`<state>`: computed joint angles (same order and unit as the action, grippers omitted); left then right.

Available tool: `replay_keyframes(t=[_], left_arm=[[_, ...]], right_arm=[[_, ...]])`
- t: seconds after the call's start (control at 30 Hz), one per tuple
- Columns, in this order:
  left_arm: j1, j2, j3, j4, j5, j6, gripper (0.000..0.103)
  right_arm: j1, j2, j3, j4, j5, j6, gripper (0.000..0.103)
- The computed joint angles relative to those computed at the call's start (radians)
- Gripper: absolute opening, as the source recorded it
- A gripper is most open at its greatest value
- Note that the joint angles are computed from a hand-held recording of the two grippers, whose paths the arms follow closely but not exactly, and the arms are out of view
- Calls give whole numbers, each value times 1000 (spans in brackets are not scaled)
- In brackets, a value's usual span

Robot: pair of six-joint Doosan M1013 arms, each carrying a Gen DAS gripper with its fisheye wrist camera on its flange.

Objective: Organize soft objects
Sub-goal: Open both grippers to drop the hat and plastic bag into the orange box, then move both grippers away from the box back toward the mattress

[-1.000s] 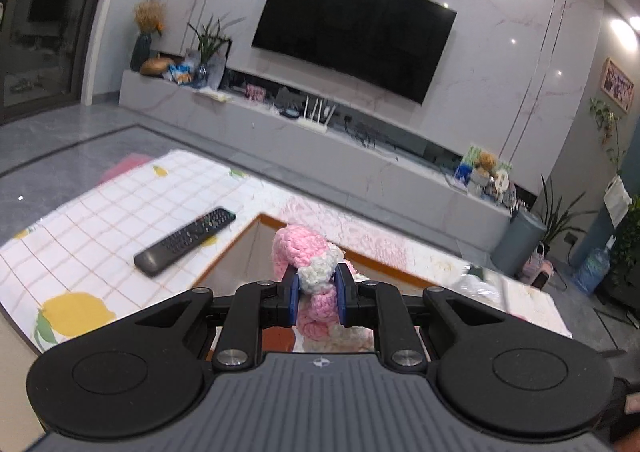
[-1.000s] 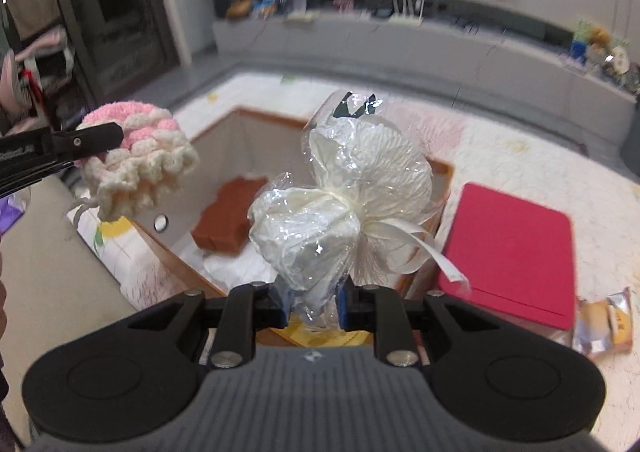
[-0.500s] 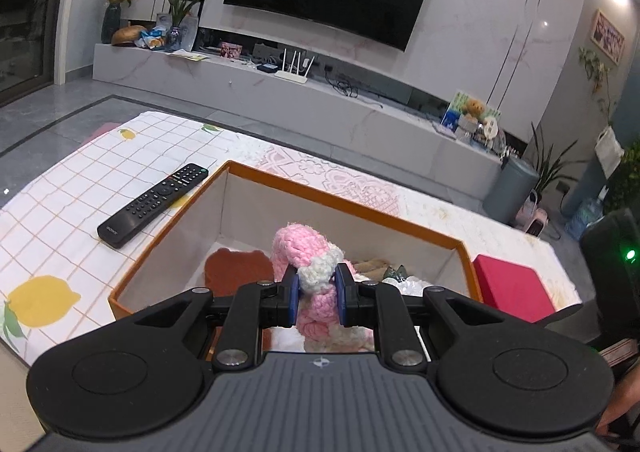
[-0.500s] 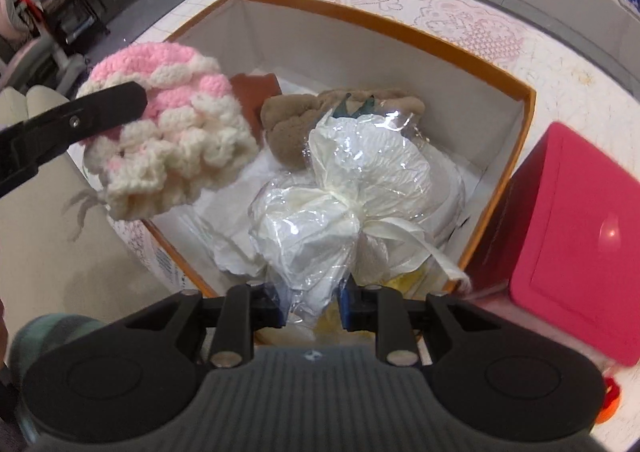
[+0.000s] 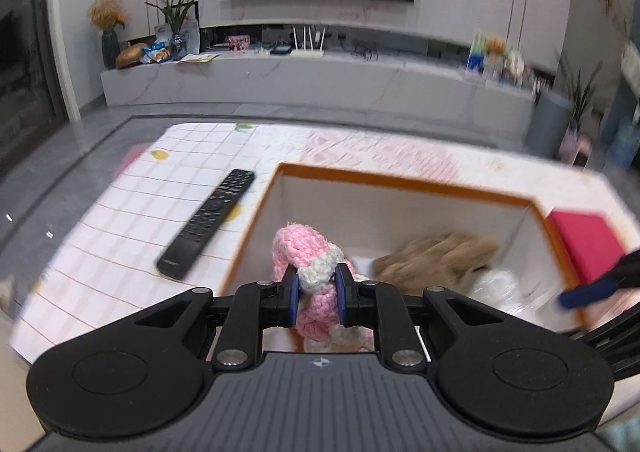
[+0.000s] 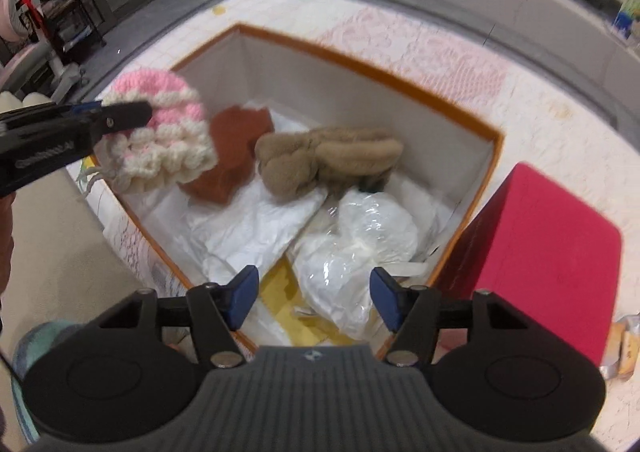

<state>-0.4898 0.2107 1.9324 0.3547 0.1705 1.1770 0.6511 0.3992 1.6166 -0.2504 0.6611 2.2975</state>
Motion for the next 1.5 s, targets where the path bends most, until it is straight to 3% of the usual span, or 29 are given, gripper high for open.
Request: replay_keyframes(t=[0.13,0.33,0.53,0.67,0.73,0.87,0.97,1.1,1.2,1.33,1.5], left_arm=[[-8,26,-51,126,130,-14,20],[-31,65,-89,195,234,35,20],[-47,103,-105,274,291,18,23],[-59,114,-113,372,333,-72,36],[-64,112,-109,406,336,-102,37],[-76,97,-84,515,311,-197,46],[-76,80,-70,534,280,-227,56],[-78,54,-54,564,242,-279,62],[-82,29,-31,636,201,-359,63],[-83,-10,-2,597,119,-350,63],[-92,-61,51,689,-14,-478,63]], right_arm=[[2,-12,21,-25,-40,39,68],[-5,-6,41,25,-85,45,68],[-6,-10,54,28,-110,67,68],[-4,-11,55,25,-112,76,68],[-4,-11,56,27,-114,77,68],[0,-13,59,25,-118,83,68],[2,-17,63,14,-118,96,68],[8,-27,71,-9,-121,126,69],[15,-38,80,-35,-128,159,69],[27,-55,98,-95,-142,233,69],[55,-90,141,-260,-151,440,69]])
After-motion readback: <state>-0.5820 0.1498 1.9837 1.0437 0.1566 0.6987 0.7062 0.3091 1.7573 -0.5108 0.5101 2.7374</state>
